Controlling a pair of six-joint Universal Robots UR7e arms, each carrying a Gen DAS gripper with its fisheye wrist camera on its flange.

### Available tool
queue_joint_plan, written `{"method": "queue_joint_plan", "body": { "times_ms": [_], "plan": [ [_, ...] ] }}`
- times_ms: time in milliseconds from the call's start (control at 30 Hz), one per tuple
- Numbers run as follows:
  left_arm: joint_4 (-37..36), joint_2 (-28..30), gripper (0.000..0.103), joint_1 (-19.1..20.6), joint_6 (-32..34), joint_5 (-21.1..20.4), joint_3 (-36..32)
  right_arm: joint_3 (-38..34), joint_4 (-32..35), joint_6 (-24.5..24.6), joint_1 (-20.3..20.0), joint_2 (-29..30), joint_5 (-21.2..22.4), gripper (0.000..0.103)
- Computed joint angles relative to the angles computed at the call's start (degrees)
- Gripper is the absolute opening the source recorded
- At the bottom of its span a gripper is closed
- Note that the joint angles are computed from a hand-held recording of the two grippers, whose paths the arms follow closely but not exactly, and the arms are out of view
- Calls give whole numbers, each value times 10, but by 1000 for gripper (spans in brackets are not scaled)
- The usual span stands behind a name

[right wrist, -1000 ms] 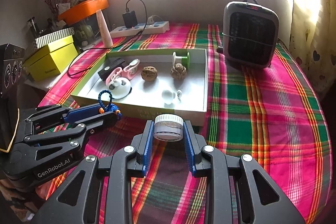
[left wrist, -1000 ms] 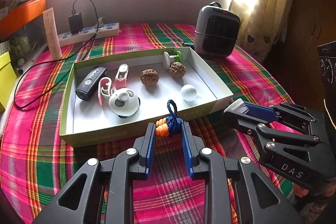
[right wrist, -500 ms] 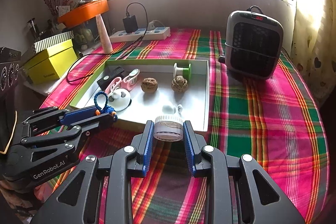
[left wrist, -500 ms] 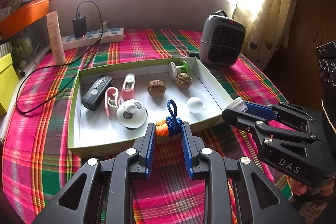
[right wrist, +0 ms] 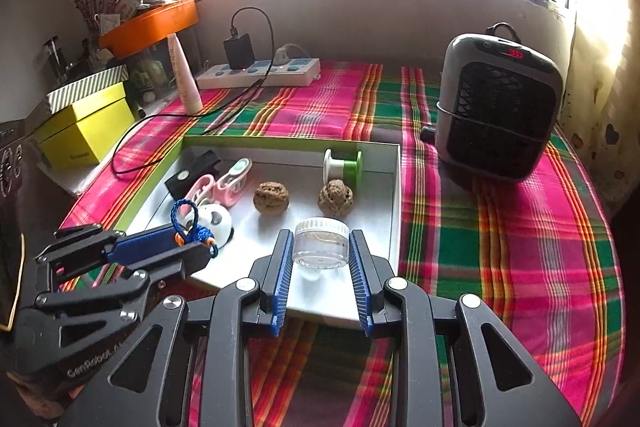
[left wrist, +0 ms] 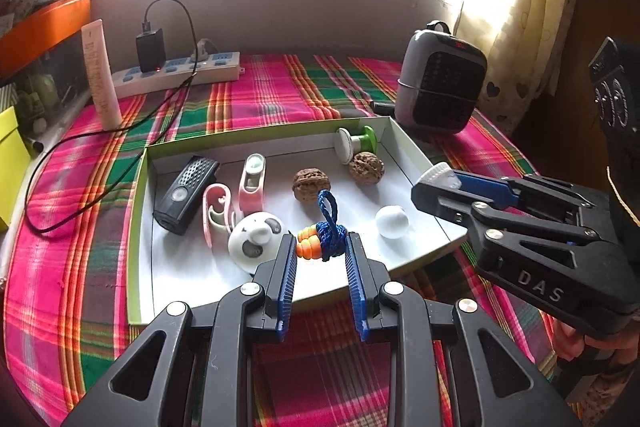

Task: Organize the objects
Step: 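Carry the blue toy and the white jar into the tray with both tools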

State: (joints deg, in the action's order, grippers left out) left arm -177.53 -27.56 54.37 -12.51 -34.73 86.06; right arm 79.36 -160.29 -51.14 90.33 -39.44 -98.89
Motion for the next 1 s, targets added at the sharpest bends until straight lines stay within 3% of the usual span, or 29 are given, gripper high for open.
{"method": "queue_joint_plan", "body": {
  "times_ms": [1000],
  "plan": [
    [75, 19, 23, 32, -9, -24, -58, -97, 59, 11, 5, 70, -48, 29]
  ]
}}
